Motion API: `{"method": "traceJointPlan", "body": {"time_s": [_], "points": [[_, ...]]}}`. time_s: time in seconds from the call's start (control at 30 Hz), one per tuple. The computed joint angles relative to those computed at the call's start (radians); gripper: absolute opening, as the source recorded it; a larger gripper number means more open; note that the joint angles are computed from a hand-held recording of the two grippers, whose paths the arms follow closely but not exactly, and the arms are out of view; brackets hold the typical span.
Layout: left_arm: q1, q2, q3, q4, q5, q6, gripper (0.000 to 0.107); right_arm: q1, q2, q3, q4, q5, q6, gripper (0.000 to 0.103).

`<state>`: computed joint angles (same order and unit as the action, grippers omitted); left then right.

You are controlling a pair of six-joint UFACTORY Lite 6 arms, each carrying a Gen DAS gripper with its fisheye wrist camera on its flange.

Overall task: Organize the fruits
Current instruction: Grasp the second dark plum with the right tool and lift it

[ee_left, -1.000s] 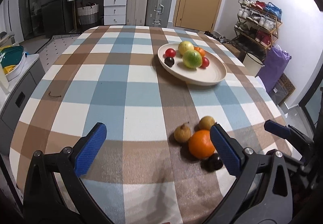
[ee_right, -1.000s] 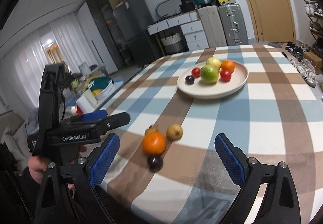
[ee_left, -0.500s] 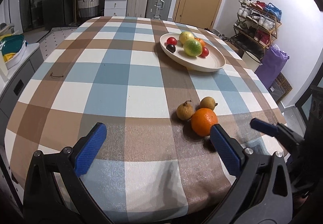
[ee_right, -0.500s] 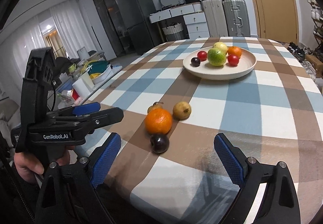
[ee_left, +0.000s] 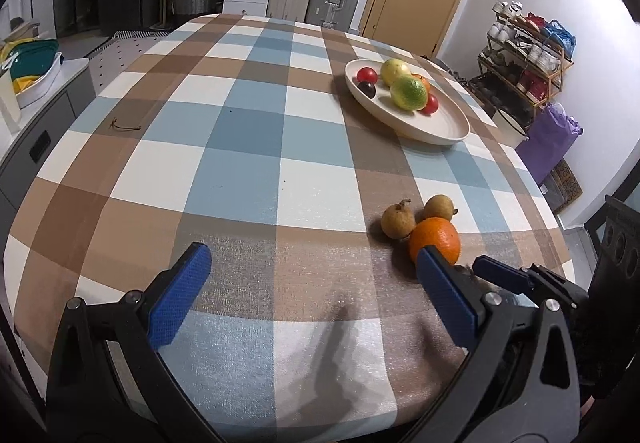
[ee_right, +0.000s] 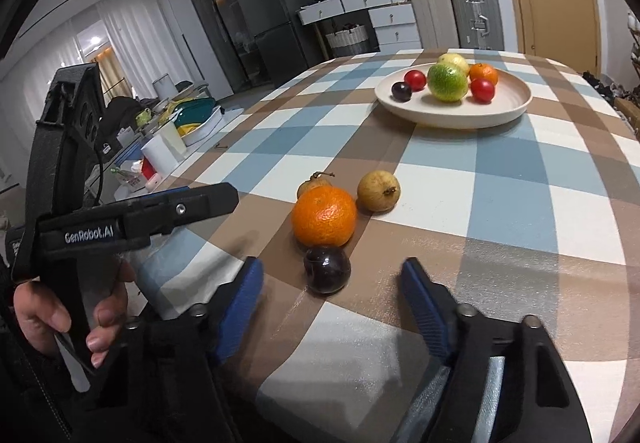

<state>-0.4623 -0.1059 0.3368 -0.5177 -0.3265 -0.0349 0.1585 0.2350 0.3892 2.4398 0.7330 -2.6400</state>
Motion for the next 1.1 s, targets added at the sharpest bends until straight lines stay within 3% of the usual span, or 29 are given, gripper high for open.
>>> {"method": "traceJointPlan", "body": {"time_s": [0.1,0.13,0.2,0.3,0.43,0.7,1.1], "points": [[0.015,0.032,0.013,0.031,0.001,-0.027,0.102,0.037,0.011,0.014,0.068,-0.031,-0.063,0.044],[0.017,0.036,0.013,0.037,0.001,-0.033,0.102,0.047,0.015,0.020,0.075,-0.041,-0.080,0.033],[0.032,0.052,0.020,0.086,0.002,-0.077,0.102,0.061,0.014,0.023,0.063,-0.048,-0.093,0.025],[0.045,0.059,0.025,0.114,0.004,-0.096,0.102,0.065,0.005,0.020,0.072,-0.054,-0.112,0.025],[0.080,0.080,0.045,0.242,0.010,-0.192,0.102,-0.027,-0.023,0.000,-0.053,-0.009,-0.030,0.025],[0.168,0.177,0.148,0.765,0.024,-0.635,0.102,-0.193,-0.073,0.004,-0.273,0.044,0.124,0.025],[0.103,0.348,0.373,0.839,0.124,-0.687,0.099,-0.221,-0.018,0.042,-0.348,0.104,0.162,0.025]]}}
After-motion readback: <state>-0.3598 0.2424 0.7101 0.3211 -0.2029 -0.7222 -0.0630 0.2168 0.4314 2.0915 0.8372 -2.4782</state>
